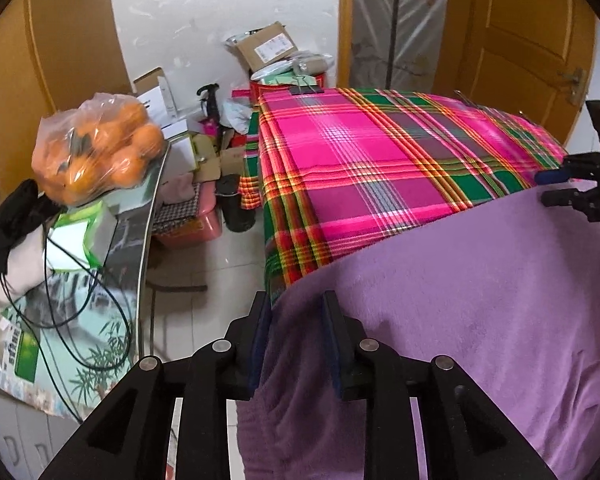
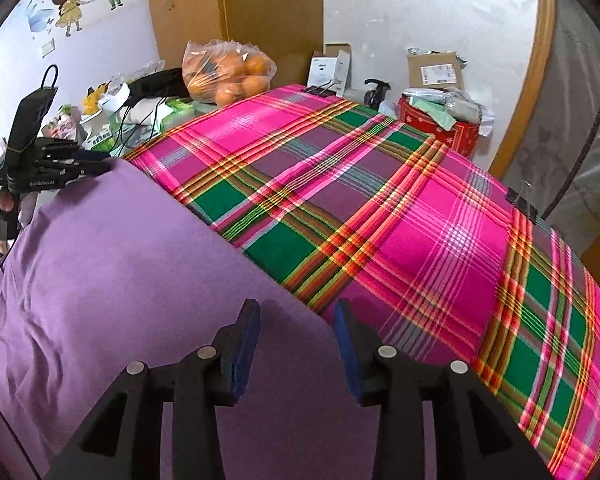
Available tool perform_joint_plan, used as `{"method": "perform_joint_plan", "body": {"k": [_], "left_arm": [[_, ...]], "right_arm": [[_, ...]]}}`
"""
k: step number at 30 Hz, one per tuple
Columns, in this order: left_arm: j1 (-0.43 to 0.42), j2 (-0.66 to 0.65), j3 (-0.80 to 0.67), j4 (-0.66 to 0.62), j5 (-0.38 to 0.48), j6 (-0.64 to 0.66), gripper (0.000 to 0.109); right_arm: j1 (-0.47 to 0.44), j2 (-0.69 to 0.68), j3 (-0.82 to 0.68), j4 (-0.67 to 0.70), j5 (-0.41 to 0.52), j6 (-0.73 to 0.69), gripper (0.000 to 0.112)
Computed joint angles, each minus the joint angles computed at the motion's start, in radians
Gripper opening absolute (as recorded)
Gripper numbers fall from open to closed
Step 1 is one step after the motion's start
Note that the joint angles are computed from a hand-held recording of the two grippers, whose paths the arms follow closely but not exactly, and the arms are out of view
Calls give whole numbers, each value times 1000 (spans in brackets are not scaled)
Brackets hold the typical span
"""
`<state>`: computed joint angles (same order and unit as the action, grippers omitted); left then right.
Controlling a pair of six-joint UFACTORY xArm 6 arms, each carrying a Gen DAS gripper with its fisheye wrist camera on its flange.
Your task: Fold clothes
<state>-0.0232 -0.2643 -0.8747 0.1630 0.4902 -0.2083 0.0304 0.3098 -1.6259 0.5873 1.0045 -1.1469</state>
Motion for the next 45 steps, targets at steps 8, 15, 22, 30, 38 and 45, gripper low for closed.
{"method": "perform_joint_plan", "body": {"k": [8,15,22,30,38,45], "left_arm": [[-8,14,-4,16,-26,34,9],[-22,0,-1,100,-15,-26,3],[-38,-92,20,182,-7,-115,3],[-91,-241,73,278,38,-244,3],[-182,-448,191,420,94,-466,3],[-326,-630,273,546,222,-642,3]], "right_arm": [[-7,27,-32,3,50,-45,37],[10,-40,48,-5,-2,-91,3],[-9,-117,91,67,-17,-109,3],[-42,-290,216,133,-4,-151,3],[-83,-496,382,165,32,-183,2],[-148,-680,515,206,101,-252,2]]}}
